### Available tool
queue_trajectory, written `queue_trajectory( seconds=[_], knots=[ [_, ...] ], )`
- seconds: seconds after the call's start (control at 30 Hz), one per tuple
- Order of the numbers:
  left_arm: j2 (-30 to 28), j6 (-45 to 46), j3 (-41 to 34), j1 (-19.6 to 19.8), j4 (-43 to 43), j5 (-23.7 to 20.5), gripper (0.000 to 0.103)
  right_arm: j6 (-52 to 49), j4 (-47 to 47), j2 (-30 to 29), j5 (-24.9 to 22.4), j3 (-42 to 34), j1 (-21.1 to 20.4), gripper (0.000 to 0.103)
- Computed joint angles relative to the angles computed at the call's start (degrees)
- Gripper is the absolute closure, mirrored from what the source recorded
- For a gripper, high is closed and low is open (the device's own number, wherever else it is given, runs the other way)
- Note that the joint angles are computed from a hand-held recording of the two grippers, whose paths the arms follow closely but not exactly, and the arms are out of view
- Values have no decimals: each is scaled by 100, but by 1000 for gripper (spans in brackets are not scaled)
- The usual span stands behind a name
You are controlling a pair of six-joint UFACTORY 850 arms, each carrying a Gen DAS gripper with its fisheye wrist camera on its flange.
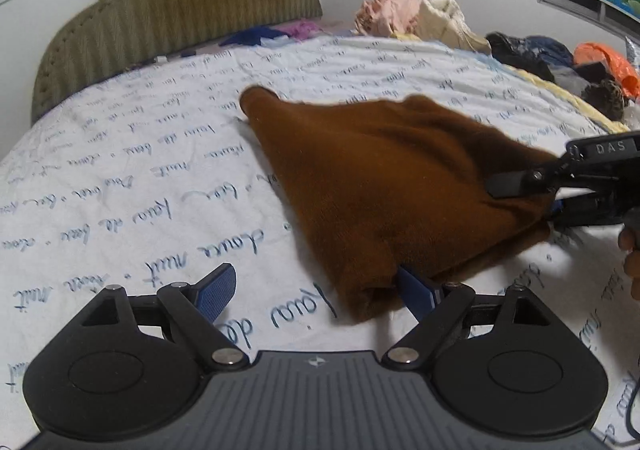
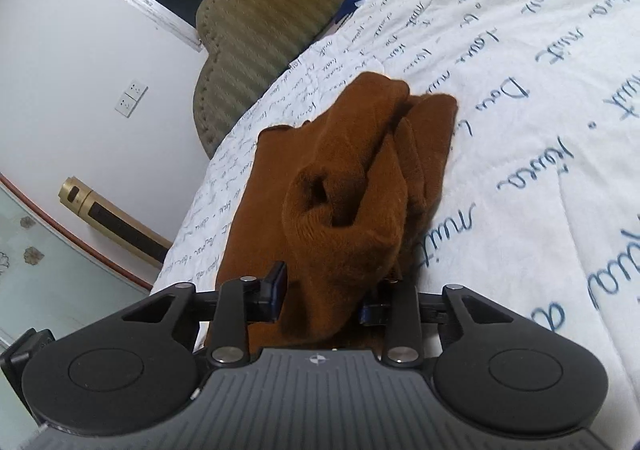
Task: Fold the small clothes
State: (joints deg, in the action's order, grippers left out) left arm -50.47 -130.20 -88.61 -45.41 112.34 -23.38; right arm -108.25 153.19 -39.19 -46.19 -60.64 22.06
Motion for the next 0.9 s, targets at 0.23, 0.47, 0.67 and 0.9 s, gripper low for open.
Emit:
queue_trajectory(
  seconds=[0.23,0.47,0.67,0.9],
  knots=[
    [-156,126,-335,-48,-601,-401,15,1081,-242,-175,-657,73,-190,68],
    [-305,999,-474,-122,-1117,-300,15,-633,756,293,545,147,140,67],
    [-181,739,-398,-113,-1116,-390,15,-1291,1139,458,741,239,185,55],
    [-216,776,-535,46,-1697,-98,15,-1484,1582,445,674,280,190,70]
  ],
)
